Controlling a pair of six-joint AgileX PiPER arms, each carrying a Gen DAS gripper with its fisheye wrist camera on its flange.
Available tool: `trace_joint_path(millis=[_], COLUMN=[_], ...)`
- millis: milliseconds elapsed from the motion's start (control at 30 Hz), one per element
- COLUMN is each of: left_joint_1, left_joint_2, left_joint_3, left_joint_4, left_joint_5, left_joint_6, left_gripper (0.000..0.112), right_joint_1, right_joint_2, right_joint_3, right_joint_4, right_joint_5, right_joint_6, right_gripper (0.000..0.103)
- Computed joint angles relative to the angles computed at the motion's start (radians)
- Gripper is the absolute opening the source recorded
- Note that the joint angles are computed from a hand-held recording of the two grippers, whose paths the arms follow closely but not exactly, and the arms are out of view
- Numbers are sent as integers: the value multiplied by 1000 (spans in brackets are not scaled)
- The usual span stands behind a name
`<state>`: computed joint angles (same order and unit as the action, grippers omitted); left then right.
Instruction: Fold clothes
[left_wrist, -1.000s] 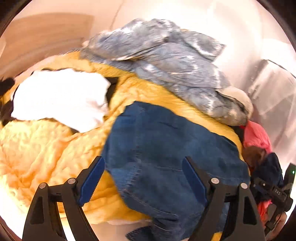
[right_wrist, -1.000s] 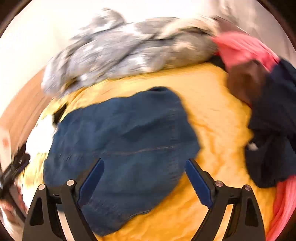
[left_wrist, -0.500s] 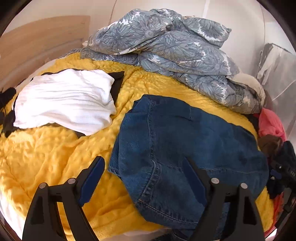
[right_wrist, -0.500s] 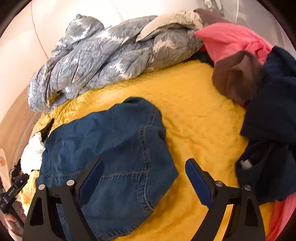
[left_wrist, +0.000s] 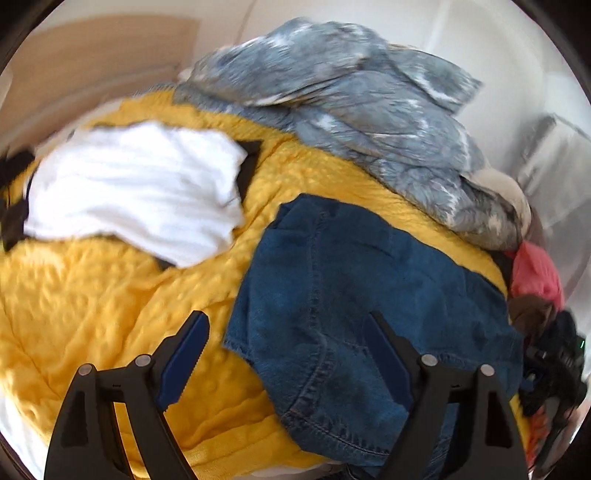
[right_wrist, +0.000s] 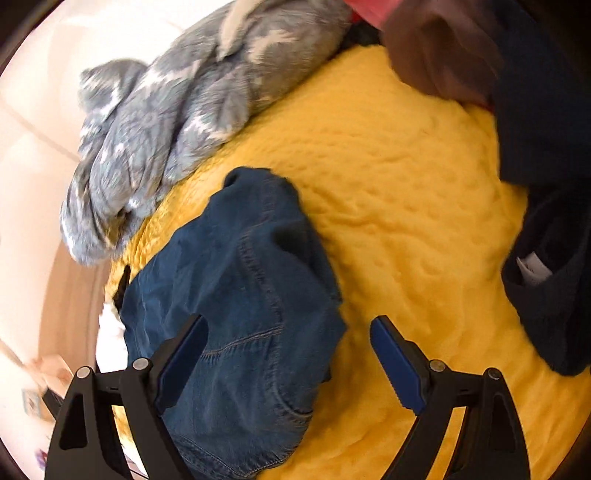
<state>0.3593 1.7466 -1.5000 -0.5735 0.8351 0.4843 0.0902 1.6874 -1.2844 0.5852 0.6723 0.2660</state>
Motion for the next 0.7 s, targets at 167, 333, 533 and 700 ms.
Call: trace_joint_path(millis=[167,333,533,700], left_joint_1=[-62,-77,-70,-102], left_joint_2=[-9,15,25,4], left_joint_3=[-1,-29,-42,-24], left_joint_4=[10,17,-37,-61], left_joint_5=[19,34,72,79], left_joint_6=[41,-1,-16,10], left_gripper=[87,87,87,87], right_joint_1=[-17,-18,-47,-81], right_joint_2=[0,22,107,193], right_joint_3=[21,12,0,6], right_joint_4=[104,188,410,670], right_joint_5=[3,10,9,62], right_joint_6=[-99,-207,-373,-541], right_gripper=[91,91,91,91])
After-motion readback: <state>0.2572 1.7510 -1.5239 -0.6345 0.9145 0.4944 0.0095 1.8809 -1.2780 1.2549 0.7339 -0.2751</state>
